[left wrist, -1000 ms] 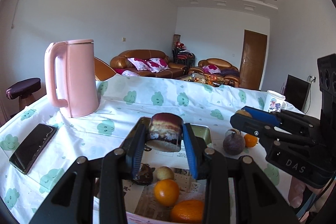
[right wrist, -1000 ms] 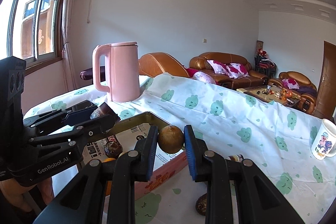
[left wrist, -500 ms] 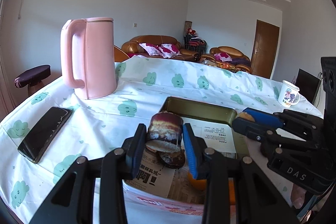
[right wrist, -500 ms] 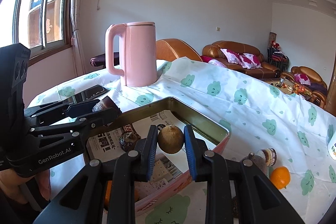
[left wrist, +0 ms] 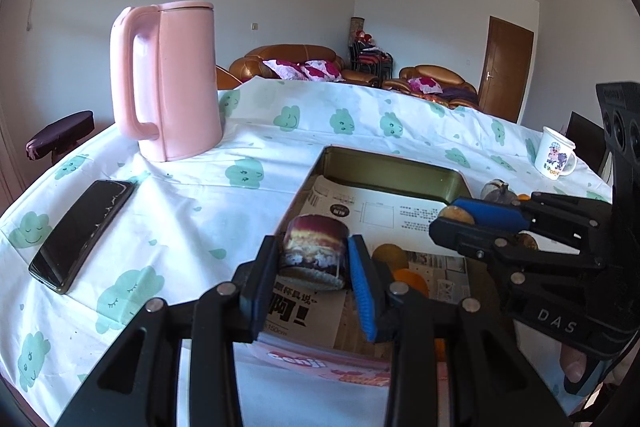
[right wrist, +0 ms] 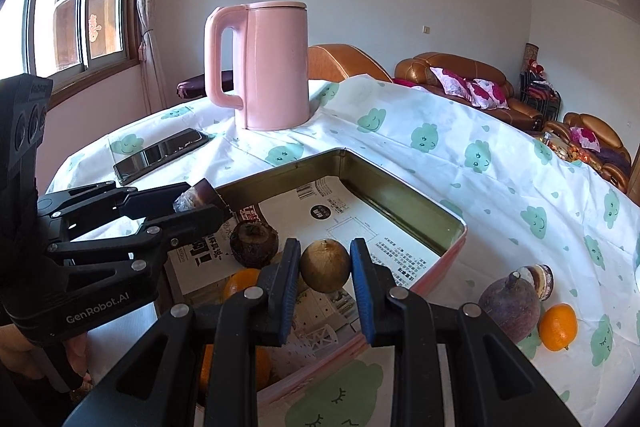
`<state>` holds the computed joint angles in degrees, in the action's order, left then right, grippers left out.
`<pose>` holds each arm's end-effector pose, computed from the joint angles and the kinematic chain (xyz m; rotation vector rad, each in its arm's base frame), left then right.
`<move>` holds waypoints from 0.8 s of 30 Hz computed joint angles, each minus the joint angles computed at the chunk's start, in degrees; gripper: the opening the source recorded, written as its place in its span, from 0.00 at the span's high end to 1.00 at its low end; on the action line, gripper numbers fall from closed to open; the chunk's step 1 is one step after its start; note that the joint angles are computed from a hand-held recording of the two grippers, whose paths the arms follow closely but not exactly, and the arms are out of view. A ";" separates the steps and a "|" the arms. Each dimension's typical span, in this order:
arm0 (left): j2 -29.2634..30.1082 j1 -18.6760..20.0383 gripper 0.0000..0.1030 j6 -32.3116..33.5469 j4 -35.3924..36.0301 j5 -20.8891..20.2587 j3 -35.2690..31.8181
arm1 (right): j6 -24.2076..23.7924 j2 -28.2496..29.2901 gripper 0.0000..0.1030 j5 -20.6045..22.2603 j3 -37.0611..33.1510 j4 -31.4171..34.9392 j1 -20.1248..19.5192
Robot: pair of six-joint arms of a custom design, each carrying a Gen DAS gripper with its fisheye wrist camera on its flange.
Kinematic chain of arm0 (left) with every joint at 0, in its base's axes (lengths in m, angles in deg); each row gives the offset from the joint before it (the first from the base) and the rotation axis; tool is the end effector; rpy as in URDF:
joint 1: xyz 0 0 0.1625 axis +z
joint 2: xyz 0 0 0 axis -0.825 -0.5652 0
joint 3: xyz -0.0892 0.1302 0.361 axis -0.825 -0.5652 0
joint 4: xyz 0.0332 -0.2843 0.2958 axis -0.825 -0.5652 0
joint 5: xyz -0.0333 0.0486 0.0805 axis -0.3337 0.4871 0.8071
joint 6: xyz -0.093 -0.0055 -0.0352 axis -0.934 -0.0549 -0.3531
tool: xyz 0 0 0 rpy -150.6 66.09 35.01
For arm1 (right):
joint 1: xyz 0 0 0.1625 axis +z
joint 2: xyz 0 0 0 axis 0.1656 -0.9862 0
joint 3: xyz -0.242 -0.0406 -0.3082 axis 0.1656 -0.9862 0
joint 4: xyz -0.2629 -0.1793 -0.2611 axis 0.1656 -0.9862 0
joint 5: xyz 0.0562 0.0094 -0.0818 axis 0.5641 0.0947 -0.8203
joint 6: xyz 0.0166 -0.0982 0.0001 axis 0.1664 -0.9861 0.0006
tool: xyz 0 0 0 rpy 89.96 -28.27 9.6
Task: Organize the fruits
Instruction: 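Open both tools to drop the cake and kiwi into the tin box, then grasp the purple fruit with the left tool while the right tool grasps a brown round fruit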
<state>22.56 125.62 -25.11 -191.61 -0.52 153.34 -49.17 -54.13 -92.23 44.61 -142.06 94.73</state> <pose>-0.0219 -0.6830 0.2307 0.0731 1.9910 -1.2887 0.3360 -0.7972 -0.0730 1.6393 -2.3627 0.6176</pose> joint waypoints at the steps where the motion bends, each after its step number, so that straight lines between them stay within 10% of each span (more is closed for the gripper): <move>1: 0.07 0.08 0.64 -0.27 0.61 0.11 -0.10 | 0.01 0.26 0.73 -0.47 -0.50 0.61 0.08; 13: 0.22 -0.10 0.61 -0.02 0.65 0.47 -0.06 | 0.65 1.20 0.73 -1.93 -3.00 5.19 0.19; 16: -0.12 -0.15 0.51 -0.18 0.60 -0.45 0.49 | 0.86 0.58 0.50 -1.29 -1.72 3.59 0.04; 24: 0.26 -1.06 0.24 2.57 -4.37 -1.54 0.92 | 0.41 -5.16 0.48 2.29 7.57 -5.30 -1.74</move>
<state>22.82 124.56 -22.54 -195.98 -2.06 154.26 -48.76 -59.29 -89.94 52.18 -147.36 92.99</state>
